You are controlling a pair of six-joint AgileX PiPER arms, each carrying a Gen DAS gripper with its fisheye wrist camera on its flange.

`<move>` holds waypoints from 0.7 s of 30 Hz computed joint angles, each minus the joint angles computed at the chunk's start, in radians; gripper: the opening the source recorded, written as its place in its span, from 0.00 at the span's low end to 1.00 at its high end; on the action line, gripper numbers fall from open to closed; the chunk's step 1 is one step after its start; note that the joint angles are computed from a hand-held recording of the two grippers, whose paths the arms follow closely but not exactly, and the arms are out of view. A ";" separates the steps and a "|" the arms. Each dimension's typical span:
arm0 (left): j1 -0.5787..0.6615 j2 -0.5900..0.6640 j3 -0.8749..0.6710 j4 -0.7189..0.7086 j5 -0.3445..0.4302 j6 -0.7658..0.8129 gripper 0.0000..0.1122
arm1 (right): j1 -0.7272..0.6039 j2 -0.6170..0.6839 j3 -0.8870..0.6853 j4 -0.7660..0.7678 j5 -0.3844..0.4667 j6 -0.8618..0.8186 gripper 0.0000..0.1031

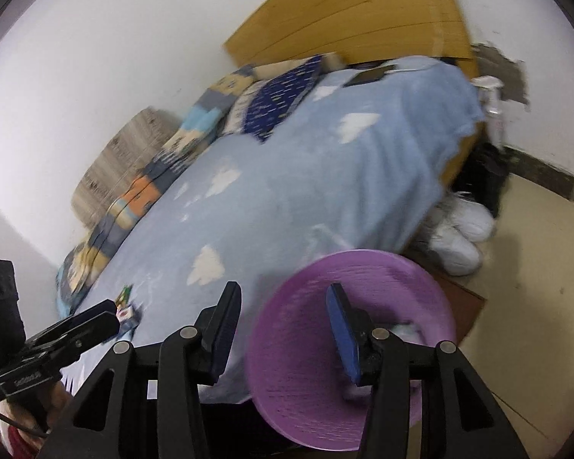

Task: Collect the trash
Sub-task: 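Carry the Vinda pack and sock to the purple basket and open both tools, then grasp the blue-and-white medicine box with the left tool and lift it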

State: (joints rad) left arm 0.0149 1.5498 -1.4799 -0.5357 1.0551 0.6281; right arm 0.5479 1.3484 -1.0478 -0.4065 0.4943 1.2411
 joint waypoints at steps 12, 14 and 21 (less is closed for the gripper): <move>0.508 0.280 -0.318 -0.014 0.026 0.081 0.59 | 0.155 0.486 -0.686 0.283 0.129 -0.441 0.52; 0.516 0.401 -0.458 0.043 0.005 -0.024 0.59 | 0.172 0.598 -0.851 0.333 0.185 -0.489 0.52; 0.508 0.673 -0.741 0.132 0.161 -0.168 0.59 | 0.211 0.895 -1.306 0.385 0.374 -0.533 0.52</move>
